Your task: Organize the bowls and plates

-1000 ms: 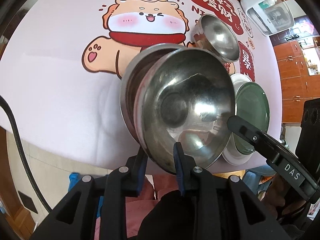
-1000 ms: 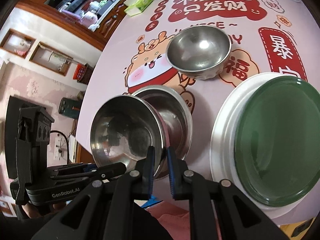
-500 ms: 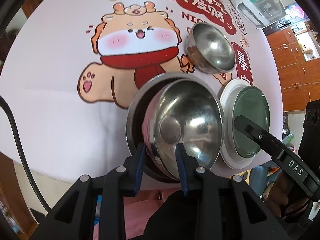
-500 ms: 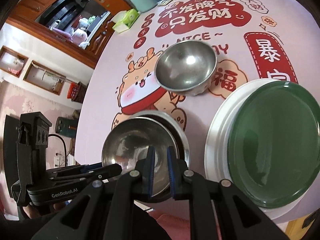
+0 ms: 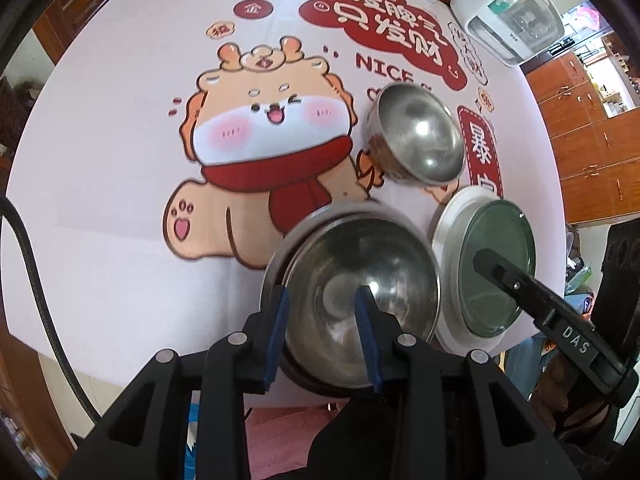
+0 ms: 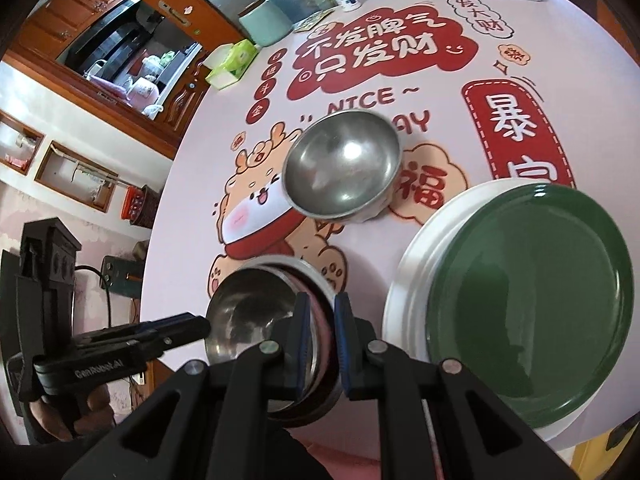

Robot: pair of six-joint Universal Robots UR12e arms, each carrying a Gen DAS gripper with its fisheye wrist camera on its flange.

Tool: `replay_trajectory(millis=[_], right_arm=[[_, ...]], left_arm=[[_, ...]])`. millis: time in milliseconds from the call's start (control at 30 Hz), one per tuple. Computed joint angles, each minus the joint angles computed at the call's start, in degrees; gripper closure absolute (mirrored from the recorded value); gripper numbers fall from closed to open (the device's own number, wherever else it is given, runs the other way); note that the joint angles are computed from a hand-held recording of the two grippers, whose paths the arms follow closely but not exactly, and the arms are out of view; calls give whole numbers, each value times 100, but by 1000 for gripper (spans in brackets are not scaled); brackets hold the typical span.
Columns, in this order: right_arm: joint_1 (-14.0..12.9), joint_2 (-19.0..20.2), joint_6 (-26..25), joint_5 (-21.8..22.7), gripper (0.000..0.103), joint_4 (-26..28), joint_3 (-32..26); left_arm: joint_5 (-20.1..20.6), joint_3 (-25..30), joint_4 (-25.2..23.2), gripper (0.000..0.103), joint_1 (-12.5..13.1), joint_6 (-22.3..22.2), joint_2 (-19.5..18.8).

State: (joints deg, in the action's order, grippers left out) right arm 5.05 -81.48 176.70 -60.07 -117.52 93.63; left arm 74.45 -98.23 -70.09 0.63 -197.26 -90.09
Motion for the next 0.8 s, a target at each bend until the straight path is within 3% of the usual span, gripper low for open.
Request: replay_trajectory(millis=[267,400,567,800], right_arm=[[-41,177,42,-122,91,26,-202],[-47,288,17,-175,90,88,-325],[-59,432,-25,-194,77,136,-462],[-69,645,17,-217,77,150,-641]], left_arm=[[93,304,118,69,-38,-44,-263],[108,457,180,63,-60,-72,-424],[97,610,274,58,-98,-91,-621],[119,741,466,54,-166,-134,-872]])
